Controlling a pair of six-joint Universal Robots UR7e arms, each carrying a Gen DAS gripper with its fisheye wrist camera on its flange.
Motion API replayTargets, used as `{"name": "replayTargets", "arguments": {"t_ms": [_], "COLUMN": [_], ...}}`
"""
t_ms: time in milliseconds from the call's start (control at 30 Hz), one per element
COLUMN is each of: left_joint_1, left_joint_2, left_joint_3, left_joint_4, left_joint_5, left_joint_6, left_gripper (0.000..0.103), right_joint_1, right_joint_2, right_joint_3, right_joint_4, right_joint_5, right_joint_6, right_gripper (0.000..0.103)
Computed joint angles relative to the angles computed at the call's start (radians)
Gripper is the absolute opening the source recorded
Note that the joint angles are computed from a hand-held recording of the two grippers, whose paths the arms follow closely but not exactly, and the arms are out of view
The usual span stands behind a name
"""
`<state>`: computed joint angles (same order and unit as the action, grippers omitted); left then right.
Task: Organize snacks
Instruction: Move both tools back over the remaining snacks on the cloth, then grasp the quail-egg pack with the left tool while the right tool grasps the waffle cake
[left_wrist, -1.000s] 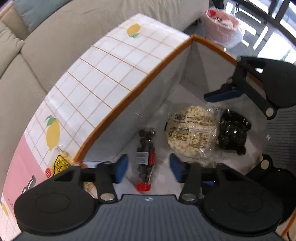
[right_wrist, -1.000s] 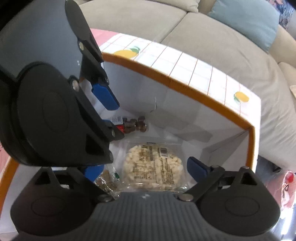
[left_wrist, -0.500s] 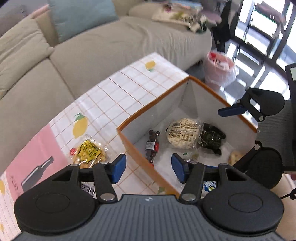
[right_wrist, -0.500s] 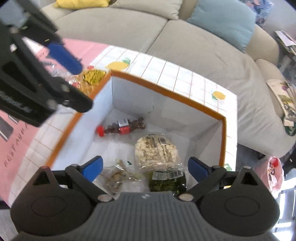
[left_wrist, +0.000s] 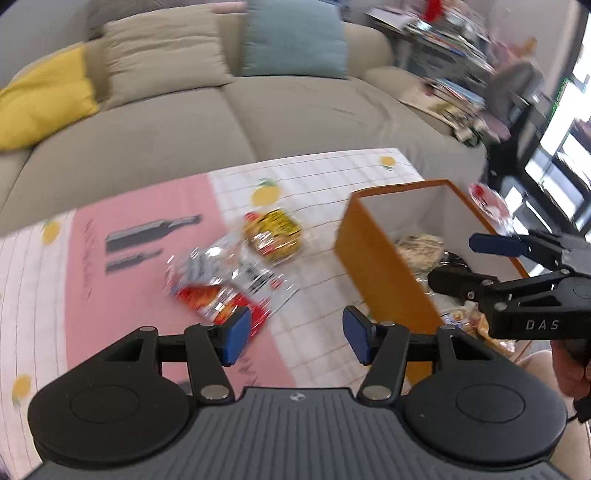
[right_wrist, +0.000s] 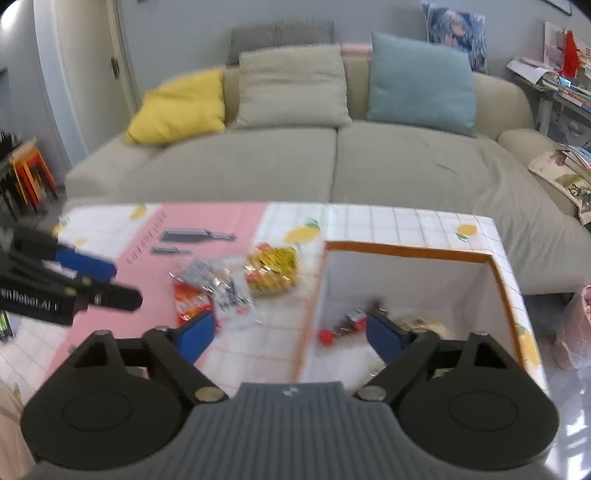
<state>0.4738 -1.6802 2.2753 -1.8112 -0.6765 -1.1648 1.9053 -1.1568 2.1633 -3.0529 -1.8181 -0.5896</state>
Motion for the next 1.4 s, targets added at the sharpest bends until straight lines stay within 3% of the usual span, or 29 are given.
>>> {"name": "replayTargets", "arguments": {"t_ms": [200,333,433,567,733,867,1000,1067,1133,1333,1400], "left_joint_1": [-0.022,-0.011,0.024,0.111,0.24,0.337,0.423,0.459,0.492,0.557,0.575], "left_joint_2": [-0.111,-0.151,-0.159,-0.129,-0.037,0.042,0.119,0.149,0.174,0.227,0.246], "left_joint_3": [0.069,0.117,0.136,0.141,0.125,0.111,0.071,0.047,0.019,-0.062,-0.088], "left_joint_4": [0.146,0.129,0.082,-0.063,-0.307,-0.537,-0.663,-0.702,-0.72,-0.676,-0.663], "left_joint_5": [0.0,0.024,0.046,0.079,0.105,0.082,0.058,0.037,0.006,-0.075,-0.098], "left_joint_6": [-0.189,-0.166,-0.084,0.114,0.44,0.753,1.027,1.13,1.218,1.423,1.472], "left_gripper": [0.067,0.067,0.067,0.067,0.067,0.073,0.074,0.076,0.076,0.082,0.088], "right_joint_1": [0.025,0.06,0.062,0.067,0.059,0.051,0.046,0.044,0.047,0.058,0.054], "right_joint_2": [0.076,0.155,0.217,0.298,0.369,0.425,0.496,0.531,0.57,0.666,0.688], "right_joint_3": [0.093,0.119,0.093,0.038,-0.044,-0.119,-0.21,-0.258,-0.309,-0.44,-0.484], "right_joint_4": [-0.175,-0.269,-0.262,-0.269,-0.251,-0.221,-0.207,-0.201,-0.201,-0.197,-0.161], "right_joint_5": [0.03,-0.004,-0.03,-0.086,-0.111,-0.117,-0.15,-0.158,-0.177,-0.232,-0.24], "right_joint_6": [0.07,0.064,0.085,0.088,0.089,0.106,0.098,0.091,0.093,0.072,0.081], "right_gripper": [0.071,0.067,0.064,0.064,0.064,0.063,0.066,0.072,0.087,0.087,0.087]}}
